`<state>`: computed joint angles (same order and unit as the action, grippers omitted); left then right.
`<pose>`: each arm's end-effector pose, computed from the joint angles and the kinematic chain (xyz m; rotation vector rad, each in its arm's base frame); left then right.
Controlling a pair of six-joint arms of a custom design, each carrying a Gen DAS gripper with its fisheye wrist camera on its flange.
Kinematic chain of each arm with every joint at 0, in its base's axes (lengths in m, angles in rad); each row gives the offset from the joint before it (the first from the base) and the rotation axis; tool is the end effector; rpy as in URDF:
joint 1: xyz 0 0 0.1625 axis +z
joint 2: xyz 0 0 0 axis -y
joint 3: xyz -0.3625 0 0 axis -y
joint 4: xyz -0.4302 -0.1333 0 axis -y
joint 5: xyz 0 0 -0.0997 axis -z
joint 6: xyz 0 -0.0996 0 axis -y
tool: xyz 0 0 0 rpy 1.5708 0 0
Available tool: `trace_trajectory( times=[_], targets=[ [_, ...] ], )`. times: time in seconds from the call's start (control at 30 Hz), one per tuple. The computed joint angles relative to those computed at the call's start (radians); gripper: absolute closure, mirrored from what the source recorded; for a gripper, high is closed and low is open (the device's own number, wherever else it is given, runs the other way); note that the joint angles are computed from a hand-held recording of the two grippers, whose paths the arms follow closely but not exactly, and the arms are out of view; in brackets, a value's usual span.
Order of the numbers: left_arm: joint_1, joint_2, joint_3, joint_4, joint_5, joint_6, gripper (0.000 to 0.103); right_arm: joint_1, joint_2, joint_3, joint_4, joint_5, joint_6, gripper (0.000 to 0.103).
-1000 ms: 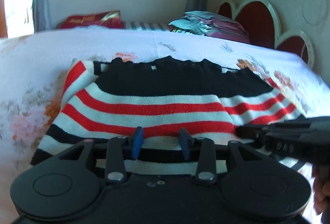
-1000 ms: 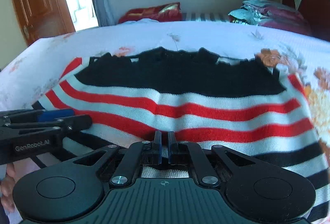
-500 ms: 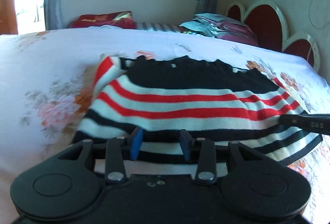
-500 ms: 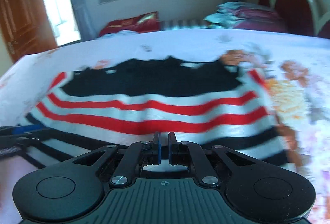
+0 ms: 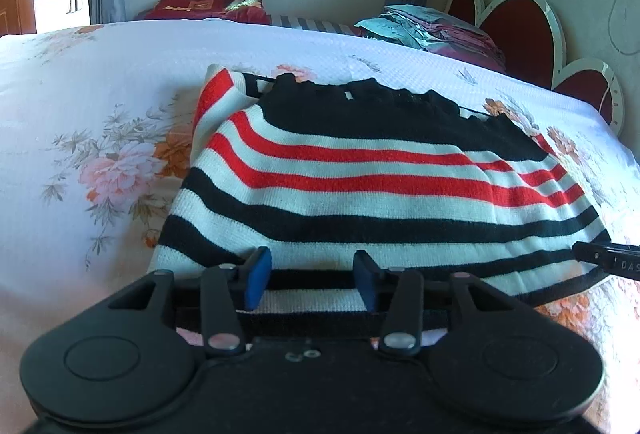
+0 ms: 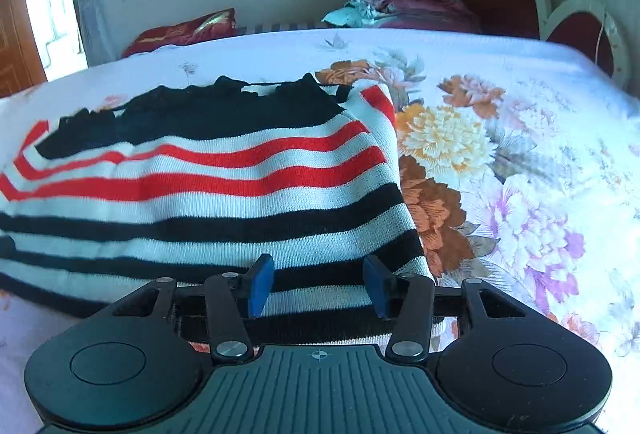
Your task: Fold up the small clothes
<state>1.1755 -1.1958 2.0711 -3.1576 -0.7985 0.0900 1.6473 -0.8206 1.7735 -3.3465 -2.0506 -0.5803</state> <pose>-0.0171 -0.5677 0.1806 0.2159 2.3213 -0.9891 0.1351 -0.6204 0.0900 0.5215 -2.3095 0.8512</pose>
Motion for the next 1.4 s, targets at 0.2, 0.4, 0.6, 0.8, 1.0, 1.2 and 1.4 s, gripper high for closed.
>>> trace_trajectory(
  times=[0.2,0.4,0.6,0.8,1.0,1.2,1.4],
  targets=[
    [-0.019,-0.028,0.023,-0.001,0.006,-0.024,0.046,0.022,-0.028,0.044,-0.033,-0.003,0.049,0.054],
    [-0.017,-0.021,0.034,-0.114,0.055,0.003,0.036,0.038,-0.072,0.088,-0.015,0.014,0.095,0.054],
    [0.013,-0.039,0.025,-0.038,0.022,-0.046,0.039,0.068,-0.070,0.075,0.035,0.084,0.095,0.054],
    [-0.026,-0.105,0.079,-0.028,0.045,-0.217,0.026,0.081,-0.001,-0.026,0.126,0.167,0.063,0.054],
    [-0.025,-0.160,0.118,0.100,0.018,-0.522,0.022,0.074,0.076,-0.157,0.225,0.233,0.017,0.054],
    [0.018,-0.068,0.085,-0.054,-0.031,-0.609,0.013,0.059,0.124,-0.247,0.305,0.271,-0.009,0.054],
    [0.051,0.016,0.020,-0.168,-0.070,-0.621,0.013,0.052,0.176,-0.293,0.338,0.241,-0.026,0.054]
  ],
)
